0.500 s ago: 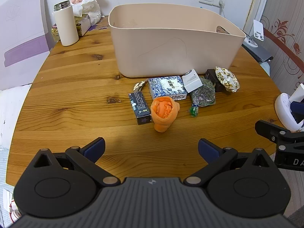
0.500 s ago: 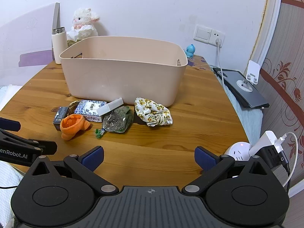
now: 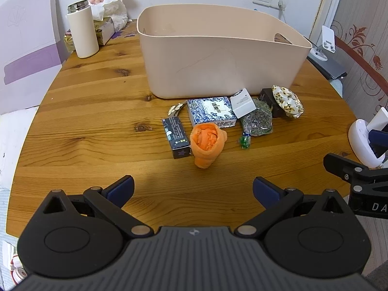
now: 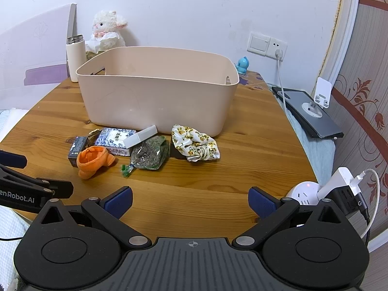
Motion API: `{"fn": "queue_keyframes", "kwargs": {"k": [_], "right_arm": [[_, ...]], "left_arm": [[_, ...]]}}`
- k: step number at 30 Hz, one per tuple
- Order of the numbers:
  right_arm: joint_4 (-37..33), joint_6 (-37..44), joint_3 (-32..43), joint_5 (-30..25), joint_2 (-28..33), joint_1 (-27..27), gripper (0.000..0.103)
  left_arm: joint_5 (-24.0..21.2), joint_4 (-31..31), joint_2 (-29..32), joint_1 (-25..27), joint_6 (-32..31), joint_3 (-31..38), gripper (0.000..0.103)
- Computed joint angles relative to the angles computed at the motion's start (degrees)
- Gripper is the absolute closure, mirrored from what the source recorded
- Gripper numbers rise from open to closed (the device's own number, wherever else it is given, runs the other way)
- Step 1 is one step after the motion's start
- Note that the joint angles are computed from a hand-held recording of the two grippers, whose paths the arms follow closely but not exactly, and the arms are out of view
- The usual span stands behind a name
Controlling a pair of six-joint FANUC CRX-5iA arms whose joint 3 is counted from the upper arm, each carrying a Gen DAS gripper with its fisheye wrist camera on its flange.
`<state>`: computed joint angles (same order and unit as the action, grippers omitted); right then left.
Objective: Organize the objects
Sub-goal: 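Move both grippers toward the items in front of the basket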
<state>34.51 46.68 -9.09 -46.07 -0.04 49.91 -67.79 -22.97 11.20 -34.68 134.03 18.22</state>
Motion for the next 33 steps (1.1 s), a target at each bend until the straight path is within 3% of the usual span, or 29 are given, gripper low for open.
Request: {"fn": "queue_keyframes", "kwargs": {"k": [33], "right_arm": [[-0.26, -0.27, 1.04, 1.17, 1.18, -1.12, 0.000]], "left_arm": [[-0.77, -0.50, -0.23, 1.18, 2.05, -0.26, 0.000]]}}
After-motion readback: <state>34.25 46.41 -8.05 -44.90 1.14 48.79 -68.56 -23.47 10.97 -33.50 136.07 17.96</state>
